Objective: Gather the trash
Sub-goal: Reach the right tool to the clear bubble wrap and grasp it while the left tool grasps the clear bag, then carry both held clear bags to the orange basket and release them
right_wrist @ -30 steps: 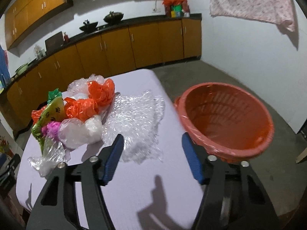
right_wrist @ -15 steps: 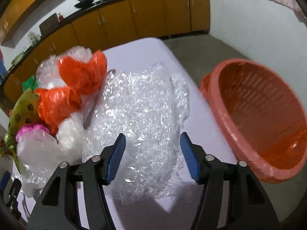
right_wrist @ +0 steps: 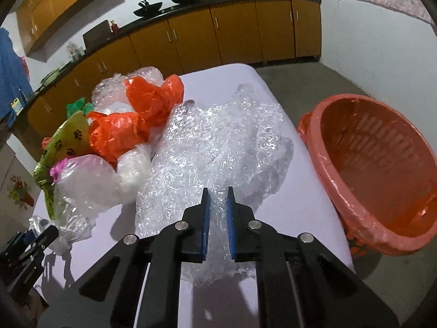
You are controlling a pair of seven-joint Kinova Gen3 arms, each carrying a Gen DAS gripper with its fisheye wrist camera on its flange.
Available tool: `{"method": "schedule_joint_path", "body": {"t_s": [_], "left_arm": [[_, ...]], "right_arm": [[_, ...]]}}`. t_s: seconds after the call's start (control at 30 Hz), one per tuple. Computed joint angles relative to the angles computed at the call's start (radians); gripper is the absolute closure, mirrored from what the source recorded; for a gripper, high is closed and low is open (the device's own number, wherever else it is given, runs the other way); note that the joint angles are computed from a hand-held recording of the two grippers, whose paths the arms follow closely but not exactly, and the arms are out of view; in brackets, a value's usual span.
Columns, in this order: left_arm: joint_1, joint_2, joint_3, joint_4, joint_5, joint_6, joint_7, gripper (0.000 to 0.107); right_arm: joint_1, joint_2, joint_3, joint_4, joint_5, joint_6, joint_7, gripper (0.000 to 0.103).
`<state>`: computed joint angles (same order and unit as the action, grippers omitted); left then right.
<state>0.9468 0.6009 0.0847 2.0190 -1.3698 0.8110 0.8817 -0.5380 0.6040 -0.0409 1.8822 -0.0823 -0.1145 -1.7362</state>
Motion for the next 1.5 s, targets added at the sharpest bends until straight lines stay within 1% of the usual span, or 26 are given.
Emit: {"method": "schedule_joint_path", "body": {"t_s": [0.07, 0.17, 0.47, 0.77, 0.93, 1.07, 1.23, 1.37, 1.5], "left_arm": [[0.009, -0.007, -0.001, 0.009, -0.015, 0.002, 0.019, 0.085], [0.019, -0.016, 0.009, 0.013, -0.023, 0.023, 0.027, 0.089], [0.056, -0.051, 0.053, 0.003, -0.050, 0.113, 0.030, 0.091], [0.086, -0.070, 0.079, -0.064, -0.090, 0.197, -0.023, 0.091], [0.070, -0.057, 0.073, -0.134, -0.125, 0.194, -0.078, 0.091], [0.037, -0.025, 0.056, -0.220, -0.164, 0.128, -0.143, 0.091], [-0.006, 0.038, 0.018, -0.360, -0.207, -0.012, -0.228, 0.091], [-0.027, 0.102, -0.016, -0.485, -0.194, -0.117, -0.319, 0.091], [-0.056, 0.171, -0.029, -0.615, -0.132, -0.213, -0.441, 0.091]], "right_arm": [[-0.006, -0.013, 0.007, 0.017, -0.002, -0.017, 0.004, 0.092], [-0.010, -0.033, 0.012, 0.049, -0.006, -0.048, 0.013, 0.092], [-0.018, -0.107, 0.032, 0.155, -0.060, -0.141, 0.051, 0.092], [0.002, -0.166, 0.034, 0.243, -0.131, -0.222, 0.087, 0.093], [-0.029, -0.186, 0.093, 0.277, -0.233, -0.271, 0.151, 0.093], [-0.016, -0.189, 0.122, 0.281, -0.317, -0.286, 0.195, 0.093], [0.008, -0.174, 0.157, 0.260, -0.407, -0.285, 0.231, 0.093], [0.049, -0.153, 0.154, 0.239, -0.425, -0.283, 0.227, 0.093], [0.055, -0.124, 0.171, 0.206, -0.451, -0.272, 0.229, 0.093]]}}
